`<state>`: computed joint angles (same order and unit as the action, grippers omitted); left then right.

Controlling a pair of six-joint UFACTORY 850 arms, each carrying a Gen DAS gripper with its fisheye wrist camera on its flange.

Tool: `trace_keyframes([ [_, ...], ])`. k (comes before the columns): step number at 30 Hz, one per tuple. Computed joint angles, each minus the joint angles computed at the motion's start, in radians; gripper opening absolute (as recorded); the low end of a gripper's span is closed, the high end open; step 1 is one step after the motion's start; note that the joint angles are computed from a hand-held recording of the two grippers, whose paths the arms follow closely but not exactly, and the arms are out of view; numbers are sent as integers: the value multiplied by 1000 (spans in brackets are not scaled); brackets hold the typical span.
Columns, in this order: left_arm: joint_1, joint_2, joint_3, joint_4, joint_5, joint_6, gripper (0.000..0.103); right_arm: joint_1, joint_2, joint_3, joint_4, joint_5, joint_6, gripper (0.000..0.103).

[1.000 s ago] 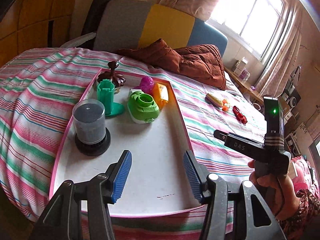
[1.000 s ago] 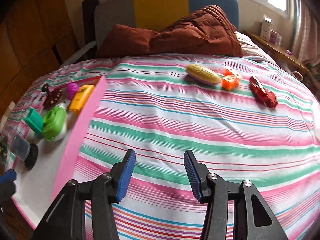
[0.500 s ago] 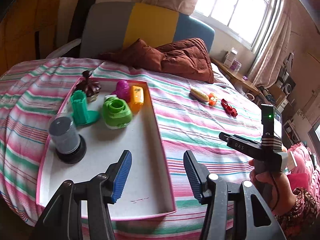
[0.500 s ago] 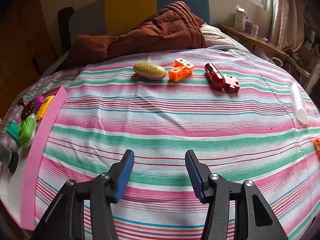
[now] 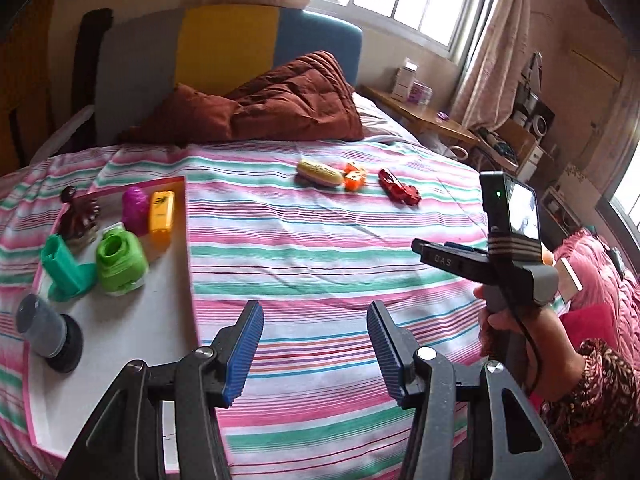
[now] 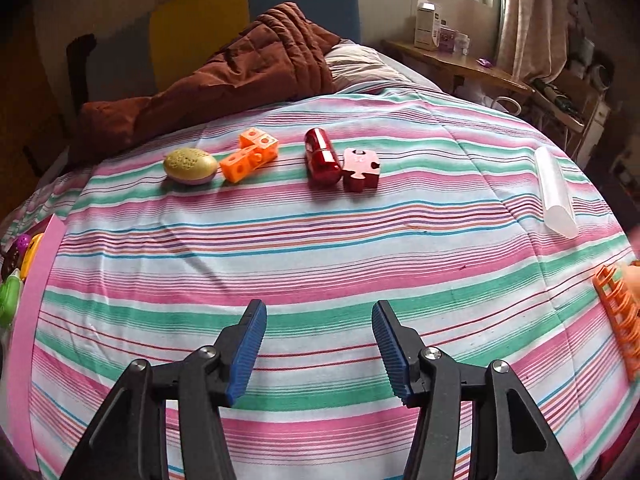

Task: Organize rigid objects
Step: 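Reach the right gripper to the red puzzle piece and grasp it, then grasp the red cylinder with the left gripper while right holds the puzzle piece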

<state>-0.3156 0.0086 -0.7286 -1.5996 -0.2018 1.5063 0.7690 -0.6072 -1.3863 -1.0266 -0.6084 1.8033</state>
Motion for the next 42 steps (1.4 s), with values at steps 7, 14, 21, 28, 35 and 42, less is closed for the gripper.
trace_keyframes([
  [7,-39,-59,-44,166,9,-163,55,-59,6,21,-9,32,27,57],
  [14,-54,-65,-43,258,25,-255,55,-161,-21,-45,-15,96,65,57],
  [21,-44,-66,-42,373,37,-379,55,-202,-147,-240,109,71,-177,55],
  [28,-35,-90,-61,418,21,-439,55,-210,-144,-203,54,110,-139,34],
  [35,-48,-150,-128,377,-24,-420,55,-195,-42,-36,-75,167,20,34],
  [42,-104,-301,-334,418,-32,-509,55,-162,-21,16,-196,113,148,34],
])
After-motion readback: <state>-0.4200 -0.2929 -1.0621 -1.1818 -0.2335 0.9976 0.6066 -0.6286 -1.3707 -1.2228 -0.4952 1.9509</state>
